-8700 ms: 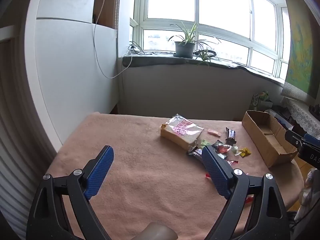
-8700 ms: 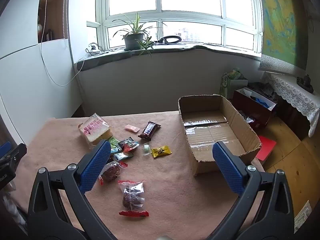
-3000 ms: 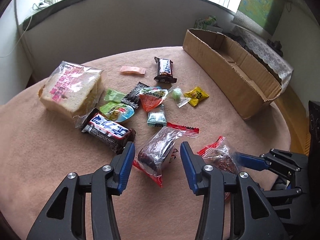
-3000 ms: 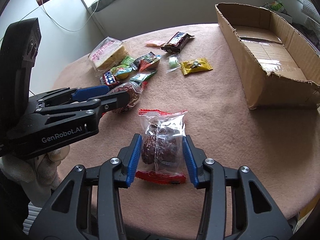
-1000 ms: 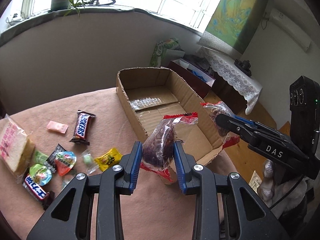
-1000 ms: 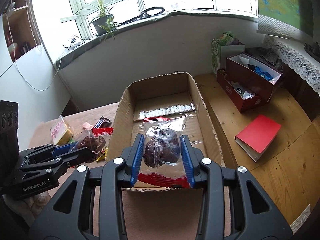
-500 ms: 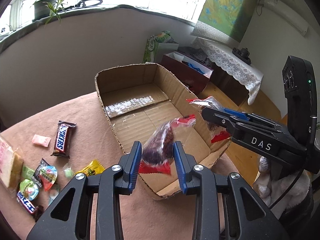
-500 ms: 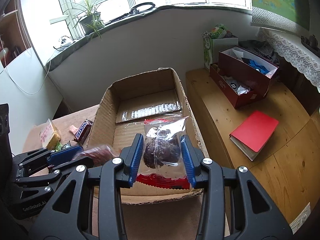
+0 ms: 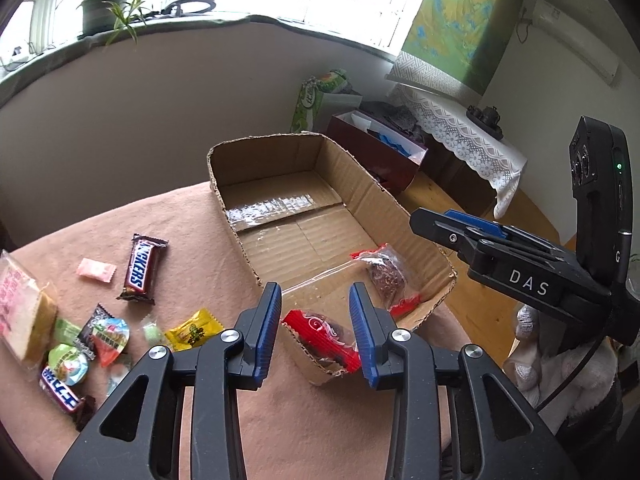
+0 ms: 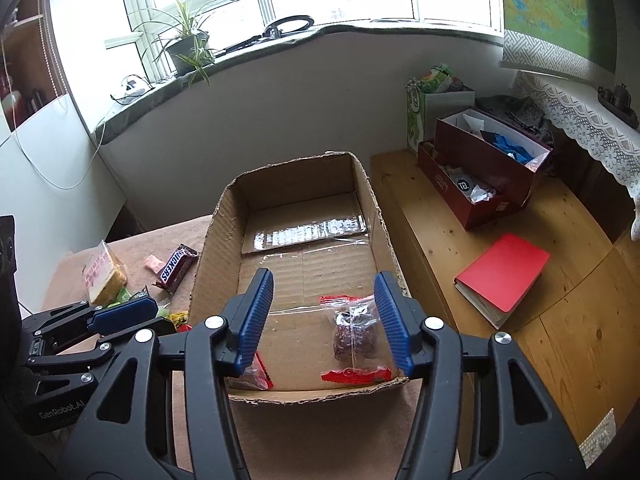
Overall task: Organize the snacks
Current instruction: 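Carry both cookie bags into the cardboard box and open both grippers, then grasp the round candy cup with the right gripper while the left grasps the blue-white chocolate bar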
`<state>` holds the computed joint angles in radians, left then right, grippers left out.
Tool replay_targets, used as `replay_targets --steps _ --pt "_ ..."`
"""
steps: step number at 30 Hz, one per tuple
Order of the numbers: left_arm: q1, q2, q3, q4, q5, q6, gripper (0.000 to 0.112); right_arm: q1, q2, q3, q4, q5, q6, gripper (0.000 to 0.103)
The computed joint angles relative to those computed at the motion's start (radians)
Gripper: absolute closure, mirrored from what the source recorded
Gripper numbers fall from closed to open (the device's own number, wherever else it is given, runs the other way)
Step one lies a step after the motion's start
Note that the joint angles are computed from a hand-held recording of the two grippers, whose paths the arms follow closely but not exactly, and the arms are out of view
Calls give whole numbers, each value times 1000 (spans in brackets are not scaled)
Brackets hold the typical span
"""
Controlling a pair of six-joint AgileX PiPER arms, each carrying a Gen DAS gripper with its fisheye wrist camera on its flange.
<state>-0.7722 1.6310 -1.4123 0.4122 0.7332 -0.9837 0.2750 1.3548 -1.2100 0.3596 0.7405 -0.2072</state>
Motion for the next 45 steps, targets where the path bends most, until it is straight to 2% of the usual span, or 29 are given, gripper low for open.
replay_targets --steps 8,17,24,29,35,41,45 --pt "-11 -125 107 72 16 -103 79 103 -44 -13 -70 7 86 46" --pt "22 -341 315 194 50 -250 79 281 -35 -53 -124 8 160 42" --pt "122 -488 456 149 68 -242 79 393 41 -104 -91 9 174 41" --pt "184 -571 543 105 68 -208 79 411 78 -136 -29 26 150 41" --pt "241 -663 621 64 66 -167 79 319 58 -155 75 90 90 41" --pt "300 -698 681 8 38 -126 79 305 63 -171 52 111 103 41" --pt "318 -697 702 -22 24 -94 79 354 102 -189 38 113 119 41"
